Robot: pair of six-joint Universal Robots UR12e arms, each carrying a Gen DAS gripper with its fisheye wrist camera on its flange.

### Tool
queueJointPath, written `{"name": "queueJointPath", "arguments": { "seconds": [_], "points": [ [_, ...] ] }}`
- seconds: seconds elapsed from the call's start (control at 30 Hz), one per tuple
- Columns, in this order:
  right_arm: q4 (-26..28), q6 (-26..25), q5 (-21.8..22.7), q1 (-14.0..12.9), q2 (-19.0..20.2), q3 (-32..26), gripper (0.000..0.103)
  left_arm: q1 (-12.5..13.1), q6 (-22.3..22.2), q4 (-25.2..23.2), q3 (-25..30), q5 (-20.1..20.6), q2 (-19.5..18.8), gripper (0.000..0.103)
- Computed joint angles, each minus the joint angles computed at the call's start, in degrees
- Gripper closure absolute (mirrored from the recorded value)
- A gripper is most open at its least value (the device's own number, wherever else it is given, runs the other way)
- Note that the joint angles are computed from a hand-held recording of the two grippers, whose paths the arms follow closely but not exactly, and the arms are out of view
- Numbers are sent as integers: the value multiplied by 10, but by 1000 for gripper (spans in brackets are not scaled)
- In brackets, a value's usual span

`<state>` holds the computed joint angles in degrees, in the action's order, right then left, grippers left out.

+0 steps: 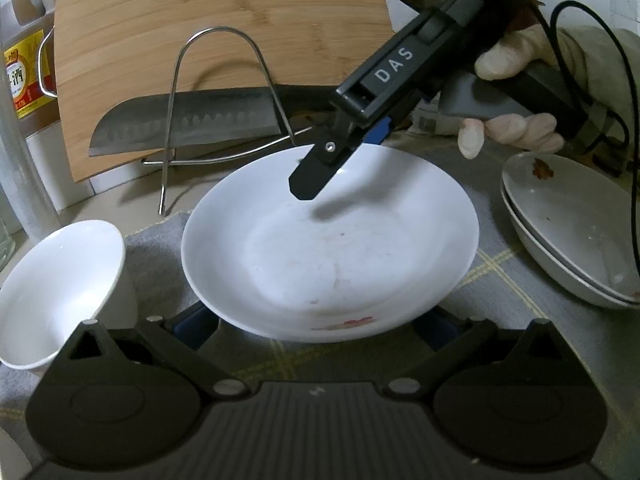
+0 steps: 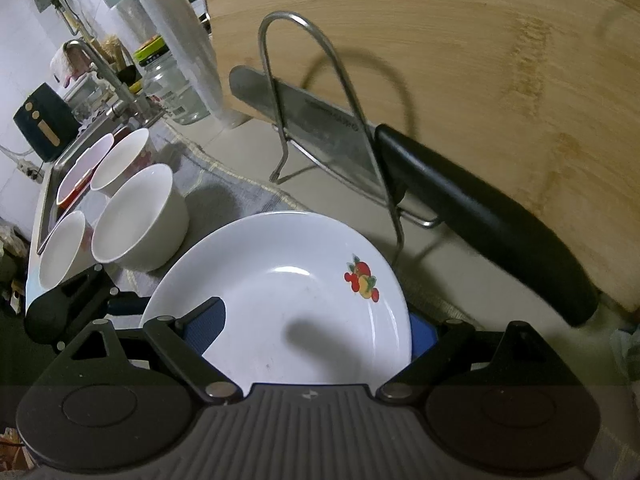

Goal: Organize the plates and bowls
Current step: 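Lift the gripped plate off the towel with the right tool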

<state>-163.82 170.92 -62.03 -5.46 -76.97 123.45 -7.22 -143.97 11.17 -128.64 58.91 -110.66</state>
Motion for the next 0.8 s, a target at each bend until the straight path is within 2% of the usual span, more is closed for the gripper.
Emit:
{"name": "queueJointPath", "arguments": {
  "seconds": [0.23, 0.8],
  "points": [
    [11, -9, 4, 2, -9, 7, 9, 5, 22, -17, -8, -6, 14, 1],
    [-8, -8, -2, 6, -40, 29, 9, 11, 33, -20, -19, -20, 35, 1]
  ]
}}
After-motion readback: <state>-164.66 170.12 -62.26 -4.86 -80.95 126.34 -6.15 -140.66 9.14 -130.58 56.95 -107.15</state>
